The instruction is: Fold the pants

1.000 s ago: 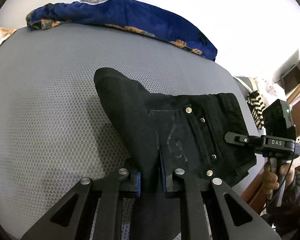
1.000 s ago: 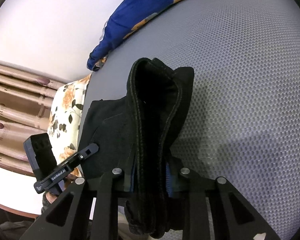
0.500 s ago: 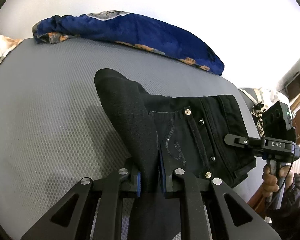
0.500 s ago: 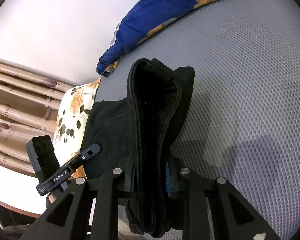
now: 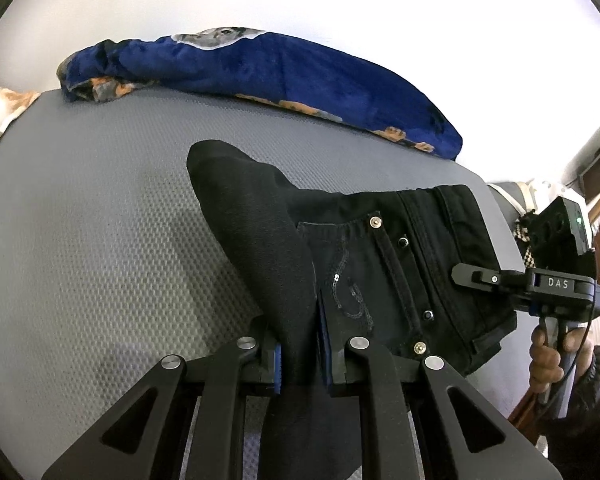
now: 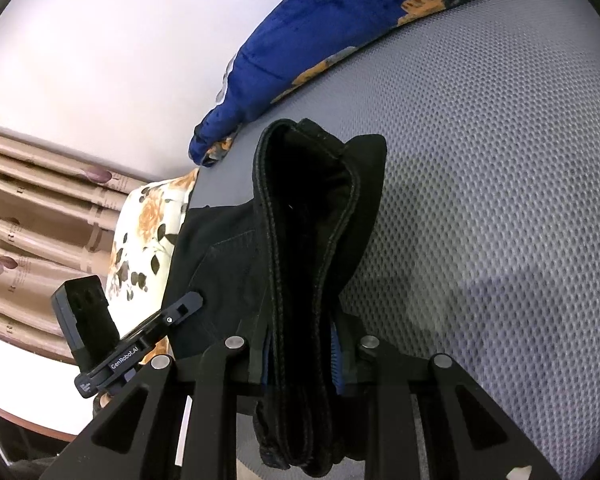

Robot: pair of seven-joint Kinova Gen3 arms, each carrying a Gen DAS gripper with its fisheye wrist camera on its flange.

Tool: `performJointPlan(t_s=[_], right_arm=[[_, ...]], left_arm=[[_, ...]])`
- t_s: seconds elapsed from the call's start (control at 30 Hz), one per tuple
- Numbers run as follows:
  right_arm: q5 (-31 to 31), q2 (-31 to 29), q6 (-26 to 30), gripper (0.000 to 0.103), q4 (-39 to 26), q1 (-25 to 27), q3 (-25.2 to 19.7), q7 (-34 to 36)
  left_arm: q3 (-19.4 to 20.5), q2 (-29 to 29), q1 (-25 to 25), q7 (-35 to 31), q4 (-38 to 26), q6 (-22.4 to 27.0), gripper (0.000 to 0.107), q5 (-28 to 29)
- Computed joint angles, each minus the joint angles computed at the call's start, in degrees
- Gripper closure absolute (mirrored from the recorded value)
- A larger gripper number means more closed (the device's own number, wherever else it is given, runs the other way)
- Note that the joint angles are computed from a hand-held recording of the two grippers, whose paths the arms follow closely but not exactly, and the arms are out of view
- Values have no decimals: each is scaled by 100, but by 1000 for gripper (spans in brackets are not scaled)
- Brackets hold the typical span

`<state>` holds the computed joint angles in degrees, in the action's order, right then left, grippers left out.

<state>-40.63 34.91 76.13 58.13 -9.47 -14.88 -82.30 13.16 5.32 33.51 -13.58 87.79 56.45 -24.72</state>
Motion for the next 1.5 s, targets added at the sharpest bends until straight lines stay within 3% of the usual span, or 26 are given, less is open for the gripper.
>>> performJointPlan(t_s=[0.67,1.0,1.1,1.17,1.27,1.43,1.5], right_arm=[[267,757,170,81,-1311,-179,-26,-514],[379,931,-26,81,-1318,-128,-17,-551],[631,927,-81,79,-1249,-190,99,-545],[967,861,-125,71,-1187,-337,223,-456],[1149,693,-405,70,-889,-375,231,-308],[1378,488,-628,70,-660,-543,266,-268],[1567,414,-663,64,-668,-779,356,-489]], left_arm=[[-381,343,-483,-1090,-285,-351,93,316],[-611,513,-704,-1439,-93,-776,93,479],[-631,482,-916,-1581,231,-1019,84,872],[-654,474,-970,-1534,432,-1187,76,1001],[-758,460,-857,-1168,702,-1451,66,808],[-724,450,-751,-873,772,-1495,65,475],[-707,452,-721,-744,728,-1390,60,466]])
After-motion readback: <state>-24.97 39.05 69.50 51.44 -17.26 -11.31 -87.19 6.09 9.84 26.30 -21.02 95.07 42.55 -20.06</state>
